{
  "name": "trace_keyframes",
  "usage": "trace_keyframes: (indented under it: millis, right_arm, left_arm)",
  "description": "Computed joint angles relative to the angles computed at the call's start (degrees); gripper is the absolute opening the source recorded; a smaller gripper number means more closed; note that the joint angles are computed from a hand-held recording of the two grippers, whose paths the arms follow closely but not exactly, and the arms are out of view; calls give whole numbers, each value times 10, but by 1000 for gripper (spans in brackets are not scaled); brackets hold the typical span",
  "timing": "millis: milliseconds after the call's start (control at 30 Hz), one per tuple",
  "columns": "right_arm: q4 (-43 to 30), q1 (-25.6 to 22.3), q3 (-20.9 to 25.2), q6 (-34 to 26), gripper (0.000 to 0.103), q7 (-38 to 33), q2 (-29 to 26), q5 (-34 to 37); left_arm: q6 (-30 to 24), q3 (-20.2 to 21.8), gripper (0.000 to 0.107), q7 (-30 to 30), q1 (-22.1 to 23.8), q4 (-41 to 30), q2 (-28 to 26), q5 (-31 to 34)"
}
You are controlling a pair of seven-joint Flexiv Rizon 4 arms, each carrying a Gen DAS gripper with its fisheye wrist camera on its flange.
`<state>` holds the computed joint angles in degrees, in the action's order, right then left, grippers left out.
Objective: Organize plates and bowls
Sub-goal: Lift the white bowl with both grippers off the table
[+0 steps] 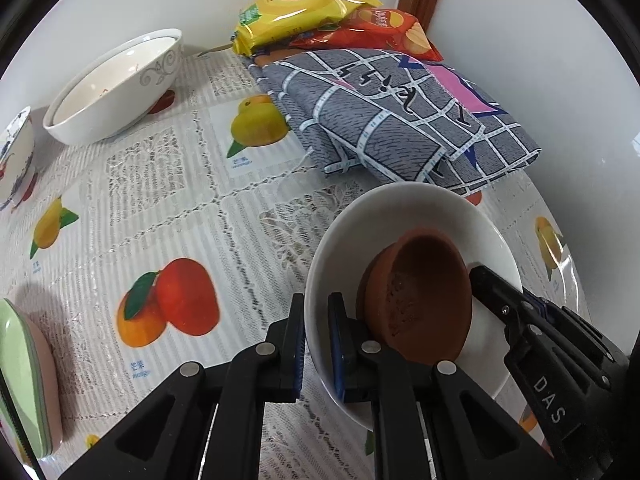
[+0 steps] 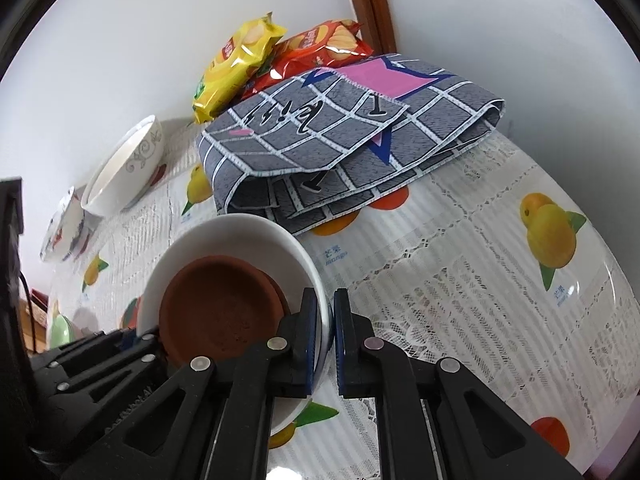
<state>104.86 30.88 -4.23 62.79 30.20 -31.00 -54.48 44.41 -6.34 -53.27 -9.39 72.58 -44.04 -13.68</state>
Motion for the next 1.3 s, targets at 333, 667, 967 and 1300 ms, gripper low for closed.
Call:
trace_keyframes:
  millis: [333,667,967,1300]
  right_arm:
    - [-28,-2,12,-10,9,-73,-21,58]
    - [-20,16,-8,-15,8,-46,-14,42]
    - [-9,15,-5,-4,8,4,-1,4]
    - [-53,28,3,-23,8,-11,-16,6]
  left_arm:
    - [6,0,11,8,1,4,0,2]
    - [16,-8,11,19,7,10,0,-7]
    - [27,-8,10,25,15,33,22,-20]
    - [29,-2,10,27,38,47,41,-30]
